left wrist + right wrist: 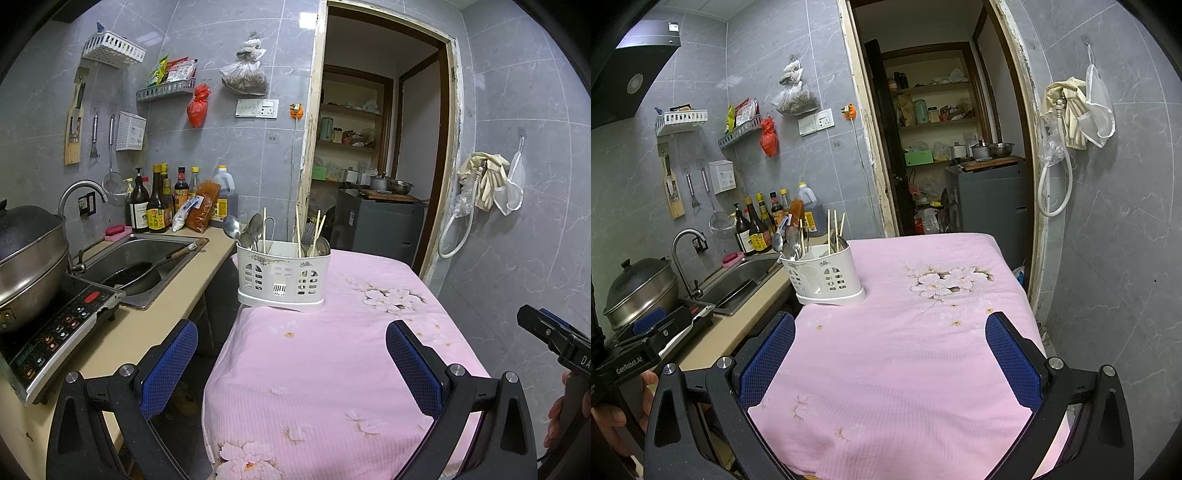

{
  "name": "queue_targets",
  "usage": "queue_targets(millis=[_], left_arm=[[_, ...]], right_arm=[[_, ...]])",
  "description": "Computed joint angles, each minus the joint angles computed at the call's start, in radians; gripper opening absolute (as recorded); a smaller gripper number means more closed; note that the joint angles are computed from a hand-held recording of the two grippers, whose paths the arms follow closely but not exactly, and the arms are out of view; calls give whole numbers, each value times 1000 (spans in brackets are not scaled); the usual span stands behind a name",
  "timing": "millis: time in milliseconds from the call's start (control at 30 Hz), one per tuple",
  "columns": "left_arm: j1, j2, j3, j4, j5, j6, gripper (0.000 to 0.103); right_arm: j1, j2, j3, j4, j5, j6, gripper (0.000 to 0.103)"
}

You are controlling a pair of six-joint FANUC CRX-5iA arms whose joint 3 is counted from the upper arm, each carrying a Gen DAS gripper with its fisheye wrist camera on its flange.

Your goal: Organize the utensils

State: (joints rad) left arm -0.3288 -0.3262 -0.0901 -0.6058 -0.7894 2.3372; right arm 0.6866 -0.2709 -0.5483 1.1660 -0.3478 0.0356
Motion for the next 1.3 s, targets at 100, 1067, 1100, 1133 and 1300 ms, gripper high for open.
queue_targets(millis=[100, 1067, 1100, 1133, 1300], left_arm=[[4, -1, -2, 5, 4, -5, 103], [-17, 6, 8, -21, -13, 20, 103], [-15, 5, 7, -18, -11, 18, 103], [-12, 3, 5, -13, -9, 13, 103], [-17, 6, 7, -21, -12, 20, 103]], right_arm=[[-2, 2, 1, 1, 2, 0, 101], [9, -2, -1, -2, -10, 0, 101], [5, 0, 1, -8, -6, 8, 101], [5, 0, 2, -9, -5, 9, 101], [6, 0, 2, -7, -7, 7, 101]])
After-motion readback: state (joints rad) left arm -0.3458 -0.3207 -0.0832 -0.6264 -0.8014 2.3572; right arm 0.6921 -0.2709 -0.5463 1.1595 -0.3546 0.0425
